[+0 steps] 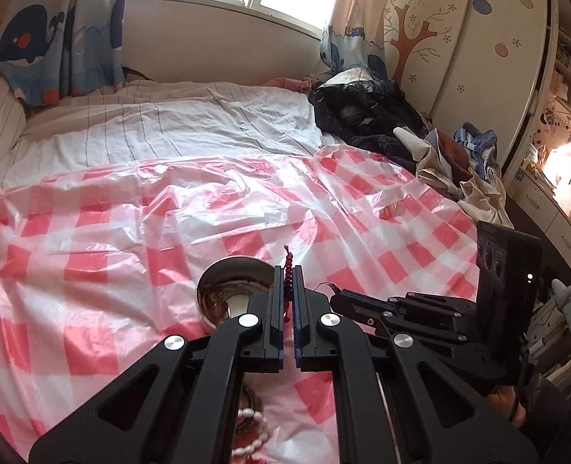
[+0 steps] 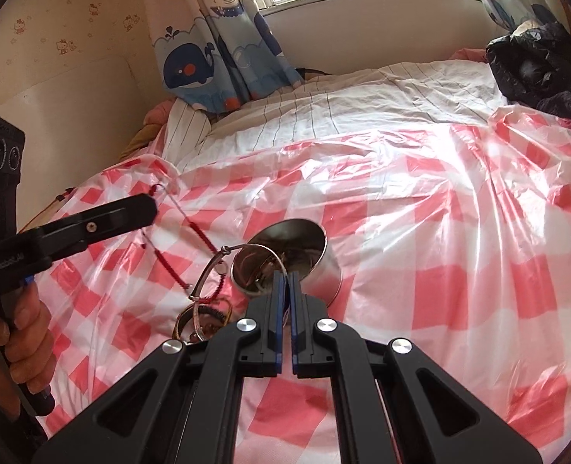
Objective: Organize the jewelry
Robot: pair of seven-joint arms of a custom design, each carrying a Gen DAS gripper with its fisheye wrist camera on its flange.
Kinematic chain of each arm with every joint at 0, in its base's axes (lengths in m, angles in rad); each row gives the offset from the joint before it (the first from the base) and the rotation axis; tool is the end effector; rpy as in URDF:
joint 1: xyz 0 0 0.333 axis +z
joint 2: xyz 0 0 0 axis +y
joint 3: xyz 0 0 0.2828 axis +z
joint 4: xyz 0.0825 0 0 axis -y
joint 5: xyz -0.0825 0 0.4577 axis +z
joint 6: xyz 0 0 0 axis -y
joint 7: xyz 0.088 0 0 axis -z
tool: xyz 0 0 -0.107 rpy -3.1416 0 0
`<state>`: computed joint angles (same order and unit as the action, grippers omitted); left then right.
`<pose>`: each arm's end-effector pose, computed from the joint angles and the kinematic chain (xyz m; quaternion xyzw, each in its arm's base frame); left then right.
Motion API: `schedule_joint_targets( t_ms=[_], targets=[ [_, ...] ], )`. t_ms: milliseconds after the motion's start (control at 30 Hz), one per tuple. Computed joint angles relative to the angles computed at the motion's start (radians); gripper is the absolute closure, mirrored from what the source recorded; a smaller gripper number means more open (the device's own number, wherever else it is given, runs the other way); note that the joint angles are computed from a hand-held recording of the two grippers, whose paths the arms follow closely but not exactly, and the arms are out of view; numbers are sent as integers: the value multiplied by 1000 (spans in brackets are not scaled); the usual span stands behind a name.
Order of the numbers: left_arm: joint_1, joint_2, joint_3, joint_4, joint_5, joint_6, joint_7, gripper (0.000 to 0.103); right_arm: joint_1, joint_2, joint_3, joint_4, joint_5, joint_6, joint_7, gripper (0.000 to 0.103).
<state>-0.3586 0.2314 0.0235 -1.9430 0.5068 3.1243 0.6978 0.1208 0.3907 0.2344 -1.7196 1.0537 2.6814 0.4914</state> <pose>0.6479 -0.2707 0.3977 -0.6385 0.6183 -0.4131 0.1984 0.7101 0.2194 0.3474 -0.7809 0.4394 -0.0586 0.4402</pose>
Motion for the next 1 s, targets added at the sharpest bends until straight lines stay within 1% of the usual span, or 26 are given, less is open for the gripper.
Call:
schedule_joint_targets(
  t_ms=[100, 167, 200, 233, 267, 300, 333, 367, 433, 467, 500, 533, 567, 600, 633, 667, 700, 733, 767, 800, 867, 933, 1000],
  targets=[
    [23, 60, -21, 61, -50, 6, 25, 100, 11, 34, -8, 45, -43, 7, 34, 99],
    [17, 107, -7, 104, -92, 0, 14, 99, 21, 69, -14, 90, -91, 12, 74, 99],
    [45, 132, -36, 131, -134, -33, 41, 96, 29, 90, -17, 115, -126, 16, 101, 99],
    [73, 161, -67, 163, -183, -91, 78, 90, 45, 119, -25, 151, -175, 23, 135, 99],
    [72, 179, -62, 186, -190, -141, 70, 86, 57, 144, -30, 179, -221, 28, 168, 99],
    [68, 187, -53, 190, -194, -164, 63, 83, 75, 173, -41, 215, -276, 31, 208, 99],
    [68, 184, -48, 180, -193, -172, 59, 83, 86, 198, -47, 243, -319, 32, 236, 99],
    [52, 169, -26, 156, -168, -172, 38, 83, 99, 221, -55, 268, -365, 33, 264, 99],
    [16, 138, 19, 118, -100, -189, -19, 75, 128, 268, -79, 323, -463, 5, 331, 99],
    [9, 122, 29, 99, -67, -200, -42, 74, 141, 287, -91, 345, -510, -12, 366, 97],
    [3, 104, 35, 81, -31, -215, -66, 72, 143, 294, -90, 347, -534, -4, 386, 93],
    [-14, 81, 51, 60, 27, -240, -109, 69, 132, 286, -76, 328, -539, 21, 390, 81],
    [-26, 57, 61, 38, 80, -256, -148, 67, 107, 269, -48, 301, -531, 39, 373, 77],
    [-38, 31, 70, 13, 136, -271, -192, 63, 94, 247, -34, 268, -536, 67, 373, 75],
    [-60, -3, 84, -21, 216, -294, -261, 57, 65, 212, -5, 217, -519, 103, 350, 70],
    [-66, -31, 82, -47, 263, -312, -301, 54, 28, 179, 32, 169, -486, 120, 321, 66],
    [-76, -68, 80, -85, 322, -342, -354, 50, -13, 144, 70, 119, -439, 132, 282, 64],
    [-80, -96, 71, -116, 367, -372, -398, 49, -51, 106, 105, 61, -384, 148, 232, 61],
    [-78, -120, 57, -143, 390, -394, -422, 48, -70, 70, 119, 10, -343, 160, 202, 58],
    [-74, -144, 42, -171, 406, -415, -442, 47, -87, 37, 129, -38, -298, 159, 170, 57],
    [-69, -185, 8, -223, 439, -467, -488, 46, -101, -27, 127, -132, -224, 142, 133, 54],
    [-55, -213, -25, -265, 443, -483, -514, 45, -94, -70, 114, -193, -174, 129, 115, 52],
    [-38, -238, -56, -299, 448, -490, -548, 45, -89, -92, 105, -224, -117, 102, 85, 48]
  ],
)
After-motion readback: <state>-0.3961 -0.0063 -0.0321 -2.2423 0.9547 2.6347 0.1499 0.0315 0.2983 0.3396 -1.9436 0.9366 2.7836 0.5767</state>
